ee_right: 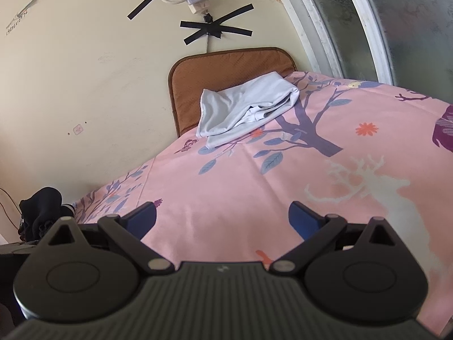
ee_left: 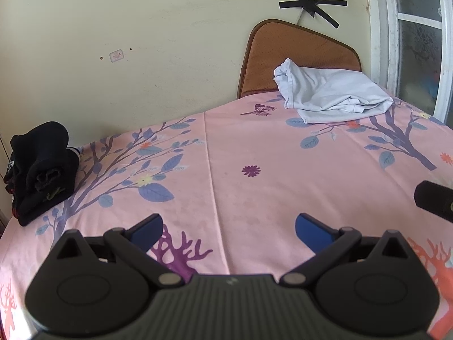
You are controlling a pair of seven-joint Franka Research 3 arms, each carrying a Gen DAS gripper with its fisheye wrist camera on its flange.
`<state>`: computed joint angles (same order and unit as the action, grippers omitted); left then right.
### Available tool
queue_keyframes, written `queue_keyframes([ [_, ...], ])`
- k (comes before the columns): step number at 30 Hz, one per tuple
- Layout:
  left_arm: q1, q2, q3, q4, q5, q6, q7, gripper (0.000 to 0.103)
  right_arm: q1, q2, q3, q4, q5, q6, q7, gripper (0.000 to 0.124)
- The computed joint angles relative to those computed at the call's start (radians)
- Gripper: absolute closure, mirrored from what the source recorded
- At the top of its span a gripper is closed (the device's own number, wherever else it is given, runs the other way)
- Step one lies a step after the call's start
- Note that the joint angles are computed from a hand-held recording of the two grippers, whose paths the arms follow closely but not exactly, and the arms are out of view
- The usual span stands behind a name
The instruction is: Fold small clothes
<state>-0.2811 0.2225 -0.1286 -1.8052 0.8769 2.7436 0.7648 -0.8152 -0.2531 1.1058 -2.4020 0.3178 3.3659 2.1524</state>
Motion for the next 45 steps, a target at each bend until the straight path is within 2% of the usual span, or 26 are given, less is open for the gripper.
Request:
queue_keyframes([
  [10,-0.018,-0.009,0.016,-0.001,0.139,-0.020,-0.081,0.000,0.012,0.006,-0.009,0.002,0.001,0.000,-0.011,0.023],
  [23,-0.001,-0.021,0.004,-0.015,0.165,-0.009,-0.083,0.000,0.043,0.021,-0.029,0.008,0.029,0.005,-0.060,0.023],
  [35,0.005,-0.024,-0.003,-0.021,0.139,-0.003,-0.053,0.000,0.074,0.029,-0.045,0.010,0.069,0.010,-0.099,0.023],
  [45,0.004,-0.009,-0.013,-0.013,0.055,-0.016,0.023,0.000,0.085,0.033,-0.054,0.004,0.096,0.014,-0.109,0.023],
])
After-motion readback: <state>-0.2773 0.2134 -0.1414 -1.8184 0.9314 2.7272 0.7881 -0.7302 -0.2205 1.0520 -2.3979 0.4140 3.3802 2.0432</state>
